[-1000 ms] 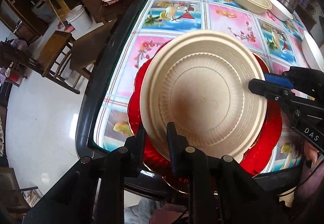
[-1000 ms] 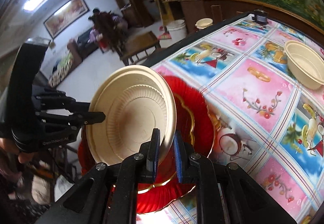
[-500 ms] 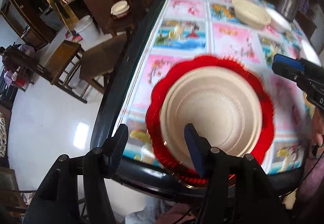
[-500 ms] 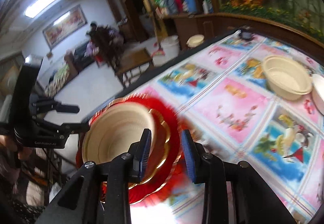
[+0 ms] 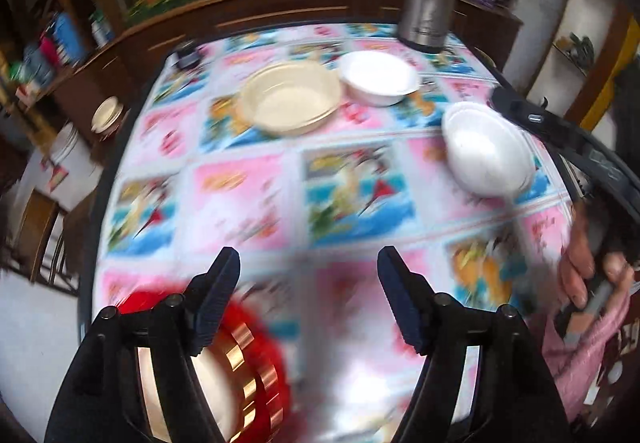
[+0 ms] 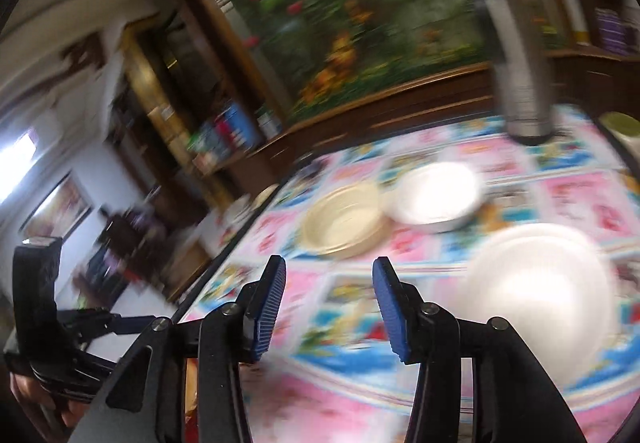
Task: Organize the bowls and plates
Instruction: 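Move the left gripper to the white foam plate and grasp its rim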
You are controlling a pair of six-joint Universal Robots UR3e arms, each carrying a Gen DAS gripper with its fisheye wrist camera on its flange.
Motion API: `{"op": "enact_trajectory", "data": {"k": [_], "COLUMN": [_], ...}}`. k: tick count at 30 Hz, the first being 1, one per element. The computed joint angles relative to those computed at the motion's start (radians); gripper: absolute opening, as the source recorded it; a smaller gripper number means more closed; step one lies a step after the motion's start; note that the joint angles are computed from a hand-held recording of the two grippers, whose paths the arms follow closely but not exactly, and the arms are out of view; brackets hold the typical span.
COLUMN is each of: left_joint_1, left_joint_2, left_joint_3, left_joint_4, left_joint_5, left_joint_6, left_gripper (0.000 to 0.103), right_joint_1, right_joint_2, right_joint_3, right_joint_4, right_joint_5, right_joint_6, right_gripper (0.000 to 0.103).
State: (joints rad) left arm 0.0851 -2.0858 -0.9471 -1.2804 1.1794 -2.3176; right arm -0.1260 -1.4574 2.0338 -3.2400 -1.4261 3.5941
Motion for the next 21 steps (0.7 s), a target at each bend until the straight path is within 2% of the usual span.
{"op": "enact_trajectory", "data": {"k": [3, 6, 7, 10, 14, 21], "left_joint_1": [-0.112, -0.196, -0.221, -0.282, -0.33, -0.377], "left_joint_2": [-0.084, -0.172, -0.185, -0.163, -0.194, -0.183], "left_joint_3": [0.108, 0.215, 0.216, 0.097, 0.098, -0.013], "left_joint_4": [-0.007, -0.006, 0.028, 0.232, 0.297, 0.491], "left_joint_5": [0.046, 0.076, 0.097, 0.144, 0.155, 0.144], "left_joint_6": [-0.09, -0.169, -0.194, -0.236, -0.264, -0.293], "left_gripper": [0.071, 0.071, 0.071, 0.071, 0.071, 0.071], "right_joint_1": [-0.149, -0.307, -0.36, -0.475, -0.567, -0.521], "right_joint_2": [-0.168, -0.301, -0.352, -0.457, -0.622, -0.6], "right_joint_3": [0.197, 0.333, 0.372, 0.445, 0.512, 0.487], "right_joint_4": [-0.081, -0.09, -0.069, 0.008, 0.152, 0.226], "right_joint_5": [0.052, 0.155, 0.183, 0.24, 0.27, 0.131], "right_joint_6": [0.006, 0.001, -0.013, -0.065, -0.145, -0.187], "right_gripper": [0.054, 0.054, 0.055, 0.055, 0.055, 0.055]}}
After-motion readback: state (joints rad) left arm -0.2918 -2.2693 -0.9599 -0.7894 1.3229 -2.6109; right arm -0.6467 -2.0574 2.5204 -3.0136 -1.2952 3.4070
